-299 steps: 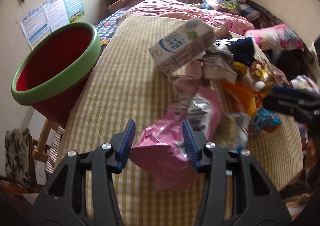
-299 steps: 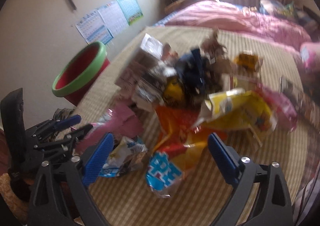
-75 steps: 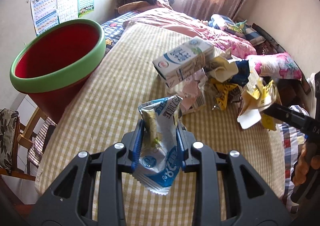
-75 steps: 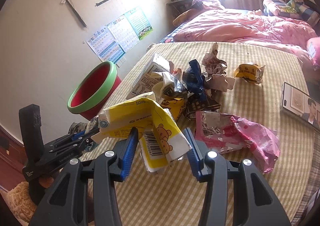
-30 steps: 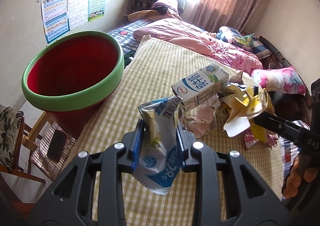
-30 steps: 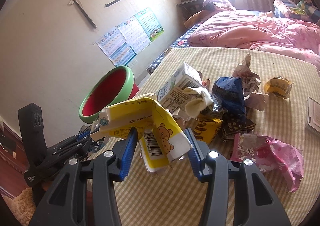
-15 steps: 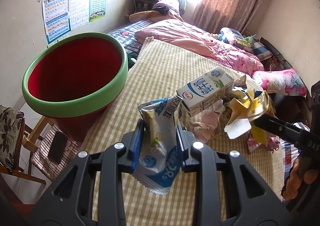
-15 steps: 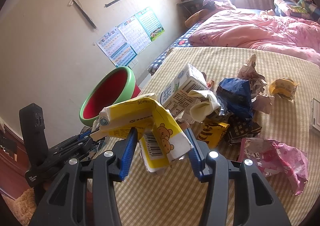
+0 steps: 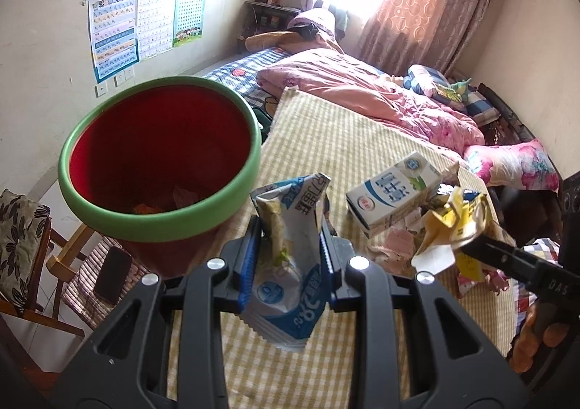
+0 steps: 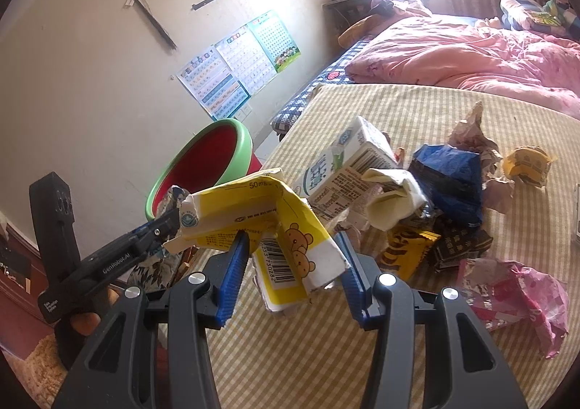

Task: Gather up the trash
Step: 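Carry the yellow carton and blue-white pouch toward the red bucket, then open both tools over the red bucket to drop the carton and pouch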

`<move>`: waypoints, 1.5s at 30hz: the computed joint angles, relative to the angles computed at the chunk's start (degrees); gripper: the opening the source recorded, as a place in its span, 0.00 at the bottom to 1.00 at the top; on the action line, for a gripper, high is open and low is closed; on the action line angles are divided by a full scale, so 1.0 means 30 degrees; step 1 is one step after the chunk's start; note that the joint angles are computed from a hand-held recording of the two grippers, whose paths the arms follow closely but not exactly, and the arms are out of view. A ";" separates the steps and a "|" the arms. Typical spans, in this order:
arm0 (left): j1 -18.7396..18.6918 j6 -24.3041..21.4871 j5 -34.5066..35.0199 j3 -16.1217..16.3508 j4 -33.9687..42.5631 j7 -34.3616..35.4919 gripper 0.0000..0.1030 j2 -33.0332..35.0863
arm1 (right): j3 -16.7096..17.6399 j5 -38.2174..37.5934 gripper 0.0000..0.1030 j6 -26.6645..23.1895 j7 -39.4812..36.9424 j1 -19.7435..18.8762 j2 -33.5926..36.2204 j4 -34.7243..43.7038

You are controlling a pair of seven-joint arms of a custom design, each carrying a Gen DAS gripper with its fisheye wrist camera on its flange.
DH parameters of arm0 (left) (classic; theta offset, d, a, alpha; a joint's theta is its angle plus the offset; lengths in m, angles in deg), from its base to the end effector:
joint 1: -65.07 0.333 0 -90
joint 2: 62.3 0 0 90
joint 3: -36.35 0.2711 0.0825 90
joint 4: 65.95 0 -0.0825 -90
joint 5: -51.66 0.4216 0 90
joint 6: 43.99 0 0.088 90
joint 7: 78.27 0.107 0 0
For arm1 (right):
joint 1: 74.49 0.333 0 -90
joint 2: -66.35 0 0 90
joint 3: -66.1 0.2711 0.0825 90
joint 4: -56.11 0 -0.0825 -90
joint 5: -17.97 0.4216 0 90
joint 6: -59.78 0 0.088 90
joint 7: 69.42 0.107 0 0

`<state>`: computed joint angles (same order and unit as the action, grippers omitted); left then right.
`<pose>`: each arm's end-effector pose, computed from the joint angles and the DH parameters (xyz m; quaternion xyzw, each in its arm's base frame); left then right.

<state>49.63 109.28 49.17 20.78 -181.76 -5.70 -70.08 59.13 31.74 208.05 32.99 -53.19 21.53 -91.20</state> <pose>0.5207 -0.3187 0.5447 -0.5781 0.7208 -0.3573 0.1364 0.4247 0.0998 0.5579 -0.6067 0.6841 -0.0765 0.3976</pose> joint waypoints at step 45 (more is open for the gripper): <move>0.1401 0.0042 -0.5116 0.1415 0.2798 0.6701 0.28 0.2252 | 0.2167 -0.1522 0.47 0.1345 0.3617 -0.0155 0.5314 0.4006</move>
